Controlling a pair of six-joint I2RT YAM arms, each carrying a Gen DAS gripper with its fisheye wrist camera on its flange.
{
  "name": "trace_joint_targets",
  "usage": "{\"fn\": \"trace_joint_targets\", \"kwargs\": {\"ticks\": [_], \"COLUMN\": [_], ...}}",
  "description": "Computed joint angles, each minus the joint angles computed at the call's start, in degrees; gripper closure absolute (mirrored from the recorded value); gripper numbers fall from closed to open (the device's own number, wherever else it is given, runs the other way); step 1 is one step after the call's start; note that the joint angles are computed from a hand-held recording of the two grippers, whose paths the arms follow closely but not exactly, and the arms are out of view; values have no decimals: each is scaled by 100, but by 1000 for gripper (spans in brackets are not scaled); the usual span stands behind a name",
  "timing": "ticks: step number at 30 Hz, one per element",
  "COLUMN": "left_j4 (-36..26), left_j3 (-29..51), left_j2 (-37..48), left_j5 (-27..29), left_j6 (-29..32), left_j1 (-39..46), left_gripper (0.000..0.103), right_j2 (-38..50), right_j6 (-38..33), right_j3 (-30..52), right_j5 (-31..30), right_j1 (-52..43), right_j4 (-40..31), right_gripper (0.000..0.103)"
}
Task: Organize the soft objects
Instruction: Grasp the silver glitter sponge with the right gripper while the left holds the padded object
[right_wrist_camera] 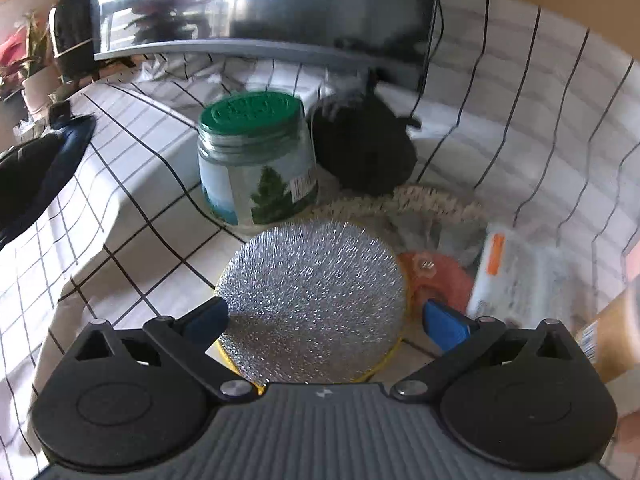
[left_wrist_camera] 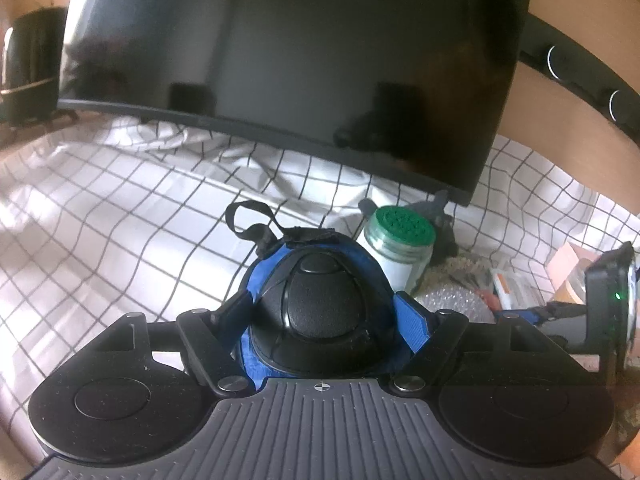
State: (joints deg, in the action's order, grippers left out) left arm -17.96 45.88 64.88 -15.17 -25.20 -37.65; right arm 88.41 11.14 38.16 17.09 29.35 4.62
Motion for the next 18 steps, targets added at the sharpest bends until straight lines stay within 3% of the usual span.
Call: {"fn": "trace_joint_targets", "kwargs": {"ticks": [3, 6, 8, 11, 15, 18], "left_j4": [25, 87, 123, 157, 179, 168], "left_j3": [-27, -19, -4, 10, -10, -33], "left_j2": [5, 29, 117, 383, 661, 694], "left_j5": [85, 180, 318, 542, 691, 700], "left_j6": [32, 66, 92, 114, 112, 105], "left_j1": [61, 83, 61, -65, -271, -340], "left_gripper": [22, 22, 21, 21, 22, 22], "right_j2": [-22, -333, -679, -1021, -1146, -905], "right_j6": [355, 552, 636, 780, 1141, 1483], "right_j3": [80, -70, -220, -279, -278, -121], "right_j5": [-273, -791, -1292, -1814, -2835, -3068], "right_j1": [-140, -323, -471, -627, -981, -1046], "right_j4": [-190, -250, -356, -604, -574, -393], "right_gripper": [0, 17, 40, 62, 64, 64]}}
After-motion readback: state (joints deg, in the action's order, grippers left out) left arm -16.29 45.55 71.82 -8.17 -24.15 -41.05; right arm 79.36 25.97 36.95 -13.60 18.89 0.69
